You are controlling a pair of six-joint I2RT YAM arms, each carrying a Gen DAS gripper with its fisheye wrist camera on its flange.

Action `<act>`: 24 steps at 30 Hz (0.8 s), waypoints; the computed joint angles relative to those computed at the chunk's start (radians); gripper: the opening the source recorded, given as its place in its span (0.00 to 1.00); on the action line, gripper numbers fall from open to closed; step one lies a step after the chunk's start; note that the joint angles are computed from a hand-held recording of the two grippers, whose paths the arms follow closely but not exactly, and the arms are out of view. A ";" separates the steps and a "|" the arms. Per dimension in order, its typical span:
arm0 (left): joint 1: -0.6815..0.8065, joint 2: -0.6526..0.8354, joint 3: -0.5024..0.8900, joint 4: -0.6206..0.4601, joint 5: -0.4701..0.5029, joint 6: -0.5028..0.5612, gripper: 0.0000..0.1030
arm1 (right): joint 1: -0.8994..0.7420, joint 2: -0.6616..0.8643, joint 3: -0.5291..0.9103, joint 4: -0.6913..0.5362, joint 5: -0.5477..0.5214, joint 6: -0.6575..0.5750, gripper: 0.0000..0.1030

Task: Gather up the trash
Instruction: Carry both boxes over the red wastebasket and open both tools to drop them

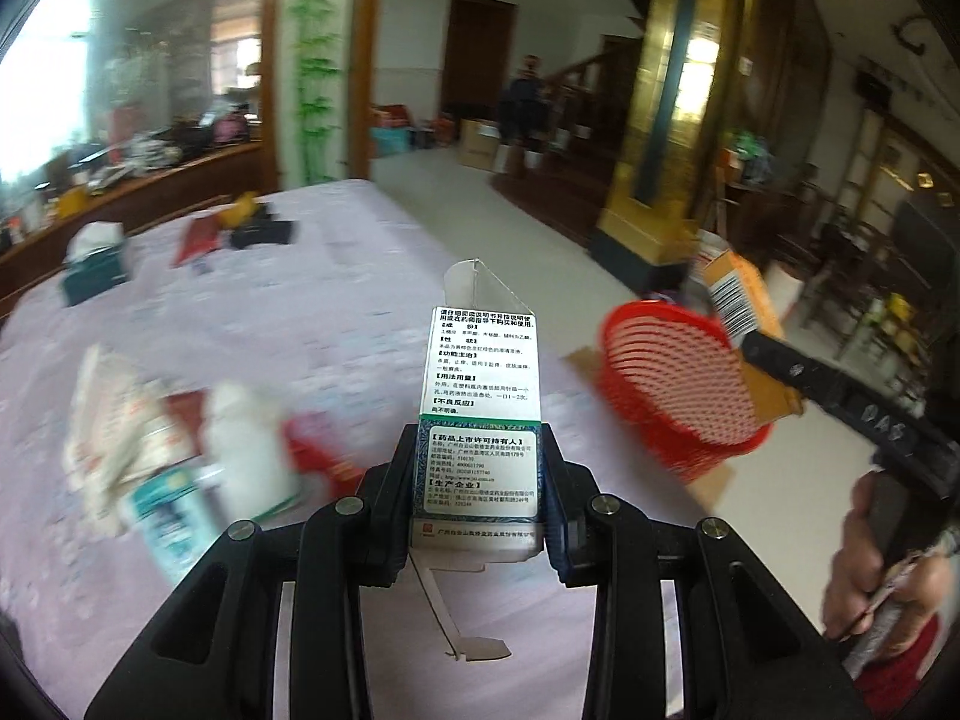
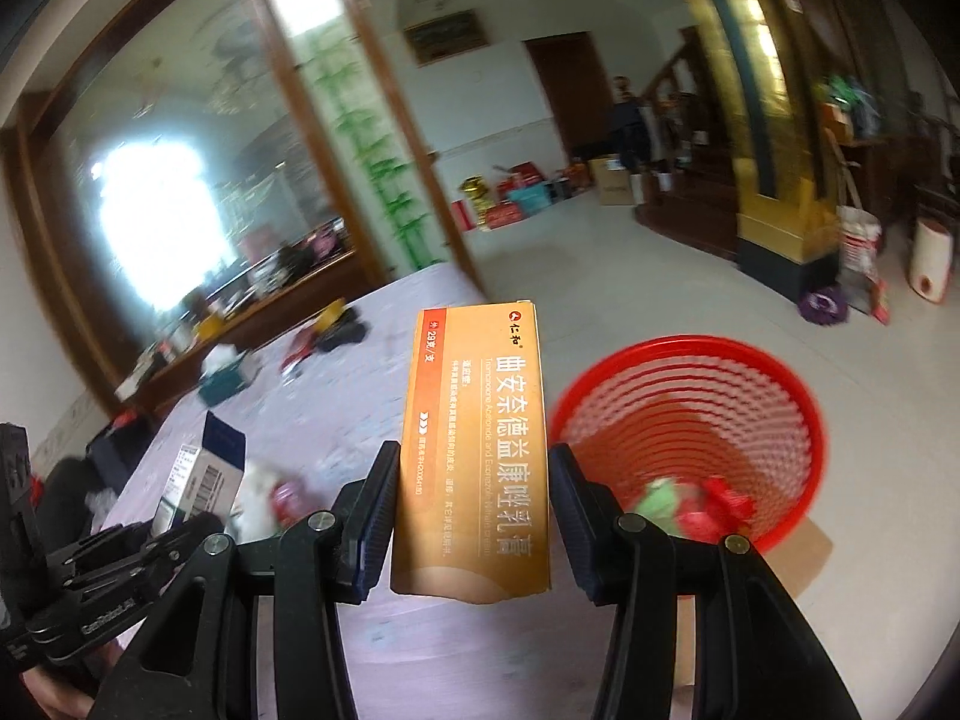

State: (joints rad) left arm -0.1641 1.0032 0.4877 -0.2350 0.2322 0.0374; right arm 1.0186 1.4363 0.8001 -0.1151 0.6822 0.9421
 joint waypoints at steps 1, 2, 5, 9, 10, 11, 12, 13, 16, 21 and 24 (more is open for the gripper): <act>-0.037 0.039 0.022 0.015 -0.001 -0.017 0.33 | -0.022 -0.029 -0.025 -0.004 -0.010 0.004 0.51; -0.080 0.080 0.048 0.031 -0.004 -0.036 0.33 | -0.043 -0.053 -0.044 -0.005 -0.023 0.003 0.51; -0.188 0.207 0.123 0.078 -0.011 -0.087 0.33 | -0.115 -0.123 -0.106 -0.002 -0.070 0.010 0.51; -0.312 0.370 0.214 0.141 -0.048 -0.137 0.33 | -0.217 -0.196 -0.173 0.006 -0.135 0.000 0.51; -0.335 0.413 0.238 0.154 -0.051 -0.148 0.33 | -0.242 -0.211 -0.188 0.008 -0.152 -0.005 0.51; -0.357 0.457 0.264 0.166 -0.055 -0.160 0.33 | -0.265 -0.223 -0.201 0.012 -0.166 -0.009 0.51; -0.370 0.489 0.287 0.169 -0.056 -0.167 0.33 | -0.293 -0.234 -0.214 0.017 -0.185 -0.013 0.51; -0.384 0.525 0.311 0.175 -0.059 -0.176 0.33 | -0.314 -0.244 -0.227 0.022 -0.200 -0.017 0.51; -0.419 0.611 0.372 0.189 -0.053 -0.196 0.33 | -0.376 -0.250 -0.252 0.048 -0.253 -0.038 0.51; -0.453 0.698 0.441 0.216 -0.044 -0.239 0.65 | -0.450 -0.228 -0.266 0.079 -0.311 -0.062 0.56; -0.441 0.678 0.418 0.223 -0.032 -0.236 0.65 | -0.464 -0.248 -0.279 0.069 -0.312 -0.061 0.57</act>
State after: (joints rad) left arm -0.6047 1.6816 0.9060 -0.0120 0.2001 -0.1990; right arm 0.5543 1.1879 0.5206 -0.0464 0.3706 0.8816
